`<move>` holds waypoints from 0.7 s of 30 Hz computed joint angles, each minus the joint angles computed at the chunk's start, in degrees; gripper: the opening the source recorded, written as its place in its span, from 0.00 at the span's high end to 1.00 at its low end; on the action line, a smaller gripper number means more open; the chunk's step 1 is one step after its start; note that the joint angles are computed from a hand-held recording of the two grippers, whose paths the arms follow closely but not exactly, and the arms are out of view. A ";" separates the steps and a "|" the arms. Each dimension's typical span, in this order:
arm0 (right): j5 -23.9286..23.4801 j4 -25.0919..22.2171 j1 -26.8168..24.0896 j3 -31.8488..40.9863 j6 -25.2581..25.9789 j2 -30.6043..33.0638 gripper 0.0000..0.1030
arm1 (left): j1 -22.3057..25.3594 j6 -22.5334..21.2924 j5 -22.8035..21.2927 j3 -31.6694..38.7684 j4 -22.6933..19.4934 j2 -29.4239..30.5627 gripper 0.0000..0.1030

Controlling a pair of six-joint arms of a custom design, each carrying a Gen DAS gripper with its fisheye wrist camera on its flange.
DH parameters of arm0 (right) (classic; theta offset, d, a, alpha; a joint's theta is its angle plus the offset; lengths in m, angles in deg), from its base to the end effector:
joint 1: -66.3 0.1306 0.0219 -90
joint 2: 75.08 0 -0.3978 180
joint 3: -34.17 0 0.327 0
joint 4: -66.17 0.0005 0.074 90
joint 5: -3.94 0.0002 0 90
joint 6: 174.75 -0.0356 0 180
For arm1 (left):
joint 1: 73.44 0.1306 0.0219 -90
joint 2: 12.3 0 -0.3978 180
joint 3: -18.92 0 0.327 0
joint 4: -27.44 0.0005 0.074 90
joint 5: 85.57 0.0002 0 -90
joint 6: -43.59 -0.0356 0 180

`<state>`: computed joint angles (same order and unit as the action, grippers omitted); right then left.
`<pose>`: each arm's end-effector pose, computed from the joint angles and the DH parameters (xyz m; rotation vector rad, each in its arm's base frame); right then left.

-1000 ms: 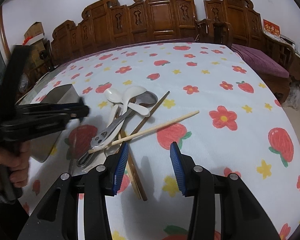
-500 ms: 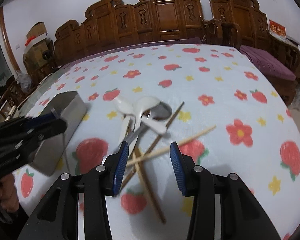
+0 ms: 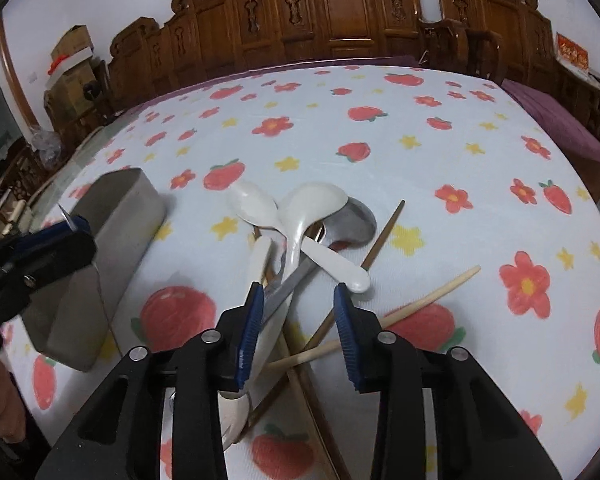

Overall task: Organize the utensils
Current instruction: 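Grasp a white plastic spoon with the right tool while the left tool holds the metal spoon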

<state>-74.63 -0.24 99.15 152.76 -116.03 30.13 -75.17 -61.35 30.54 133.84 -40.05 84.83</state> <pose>0.4323 0.2701 0.5030 0.0491 2.4843 0.2301 0.4503 -0.0298 0.5443 0.5408 2.3061 -0.4440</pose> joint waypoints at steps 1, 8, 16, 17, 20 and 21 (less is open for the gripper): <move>0.90 0.02 0.12 -0.08 -0.25 -0.06 0.64 | 0.08 -0.03 0.19 0.01 -0.02 0.01 0.74; 1.64 -0.30 -1.52 -1.22 0.87 -2.36 0.64 | 0.66 -0.16 0.83 0.25 0.09 -0.01 0.74; 1.44 -4.22 -1.95 5.59 7.01 2.24 0.64 | 1.07 -0.07 1.74 0.51 -0.09 -0.08 0.74; 0.53 -5.09 -2.30 6.86 8.01 3.26 0.64 | 1.10 0.03 1.86 0.56 -0.23 -0.05 0.74; -3.36 -9.06 -3.75 10.95 10.43 6.71 0.64 | 1.30 0.30 2.22 0.80 -0.69 0.14 0.74; -4.12 -9.65 -4.03 11.51 10.88 7.12 0.66 | 1.36 0.33 2.31 0.97 -0.86 0.25 0.74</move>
